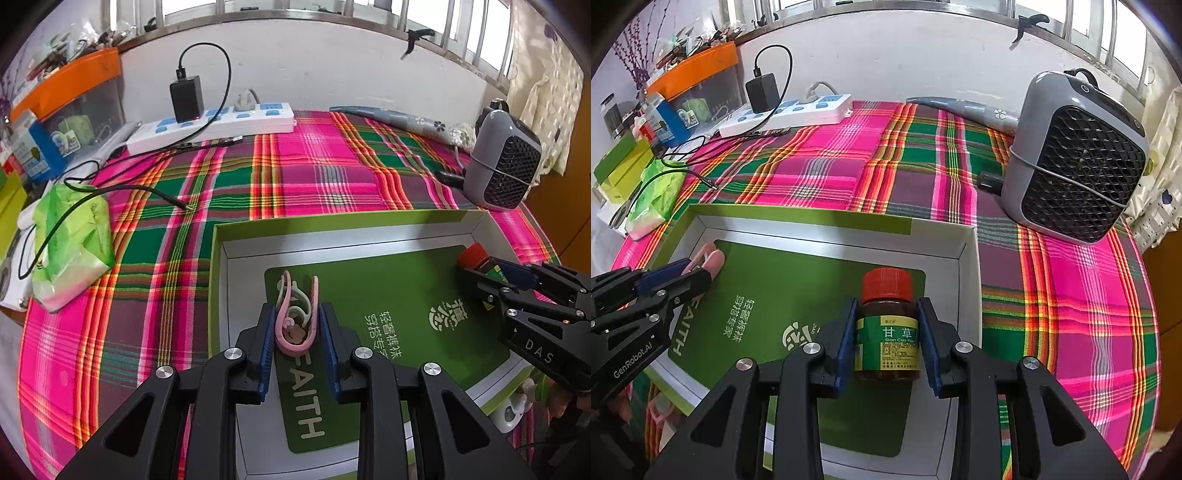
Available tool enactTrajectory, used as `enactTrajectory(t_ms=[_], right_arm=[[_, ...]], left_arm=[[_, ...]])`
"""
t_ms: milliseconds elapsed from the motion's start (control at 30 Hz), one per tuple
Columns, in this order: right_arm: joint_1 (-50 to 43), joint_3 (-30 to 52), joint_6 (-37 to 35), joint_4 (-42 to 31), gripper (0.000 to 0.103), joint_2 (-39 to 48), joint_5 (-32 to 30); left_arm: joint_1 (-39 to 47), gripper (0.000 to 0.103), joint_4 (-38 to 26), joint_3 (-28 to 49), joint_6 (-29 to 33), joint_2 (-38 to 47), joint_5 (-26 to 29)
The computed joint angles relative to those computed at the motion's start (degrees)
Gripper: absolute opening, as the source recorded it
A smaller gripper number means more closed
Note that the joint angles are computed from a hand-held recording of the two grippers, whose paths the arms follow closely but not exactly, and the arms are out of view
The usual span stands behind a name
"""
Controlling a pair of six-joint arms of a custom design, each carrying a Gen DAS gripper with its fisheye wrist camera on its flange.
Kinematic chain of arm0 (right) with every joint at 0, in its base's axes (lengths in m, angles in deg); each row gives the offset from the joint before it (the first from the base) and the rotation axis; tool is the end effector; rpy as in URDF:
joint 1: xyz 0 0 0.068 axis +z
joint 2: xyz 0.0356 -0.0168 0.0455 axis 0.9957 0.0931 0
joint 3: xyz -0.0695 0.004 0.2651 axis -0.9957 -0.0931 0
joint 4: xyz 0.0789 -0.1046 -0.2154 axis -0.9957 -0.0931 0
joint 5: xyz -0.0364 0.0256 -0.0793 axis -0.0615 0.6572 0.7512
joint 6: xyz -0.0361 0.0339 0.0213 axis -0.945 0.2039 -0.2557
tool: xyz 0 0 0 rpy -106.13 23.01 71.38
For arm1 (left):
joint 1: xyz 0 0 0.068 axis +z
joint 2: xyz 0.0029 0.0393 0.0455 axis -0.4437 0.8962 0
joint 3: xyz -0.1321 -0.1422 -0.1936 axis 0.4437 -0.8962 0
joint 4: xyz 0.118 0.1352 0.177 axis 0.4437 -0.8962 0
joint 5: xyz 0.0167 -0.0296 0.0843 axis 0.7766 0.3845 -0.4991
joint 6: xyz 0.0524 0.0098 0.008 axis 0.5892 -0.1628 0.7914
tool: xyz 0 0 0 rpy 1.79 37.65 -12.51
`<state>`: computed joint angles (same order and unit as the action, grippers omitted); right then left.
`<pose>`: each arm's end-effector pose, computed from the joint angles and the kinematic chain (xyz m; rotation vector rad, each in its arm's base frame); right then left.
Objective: Organize rigid objects
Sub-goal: 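Open left tool dropping pink clip while right tool releases bottle in tray, then move both tools back toward the remaining items in front of the tray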
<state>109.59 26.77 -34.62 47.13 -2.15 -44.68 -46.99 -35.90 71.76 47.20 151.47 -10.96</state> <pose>0.2329 0.0933 0.1484 0.4584 2.4936 -0.0932 0.3268 -0.1317 0.1492 0.8460 2.3909 -0.3338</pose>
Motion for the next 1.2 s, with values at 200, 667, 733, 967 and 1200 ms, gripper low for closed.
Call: enactTrajectory(t_ms=[200, 667, 733, 967, 1200], right_arm=[[0.6, -0.5, 0.4, 0.3, 0.042, -1.0, 0.6], [5.5, -2.5, 5.8, -4.1, 0.043, -8.5, 5.0], [7.0, -2.6, 7.4, -5.7, 0.043, -9.8, 6.2], [12.9, -2.9, 13.9, -11.5, 0.043, -14.2, 10.3], [20.8, -3.2, 22.8, -18.6, 0.043, -18.1, 15.2]], left_arm=[[-0.1, 0.033, 0.3, -1.2, -0.2, -1.4, -0.1], [1.5, 0.035, 0.3, -7.3, -0.2, -10.1, 1.2], [1.7, 0.035, 0.4, -8.8, -0.1, -12.2, 1.1], [4.0, 0.035, -1.2, -13.3, 0.5, -19.2, 4.2], [8.2, 0.035, -3.0, -17.5, 2.3, -25.4, 7.8]])
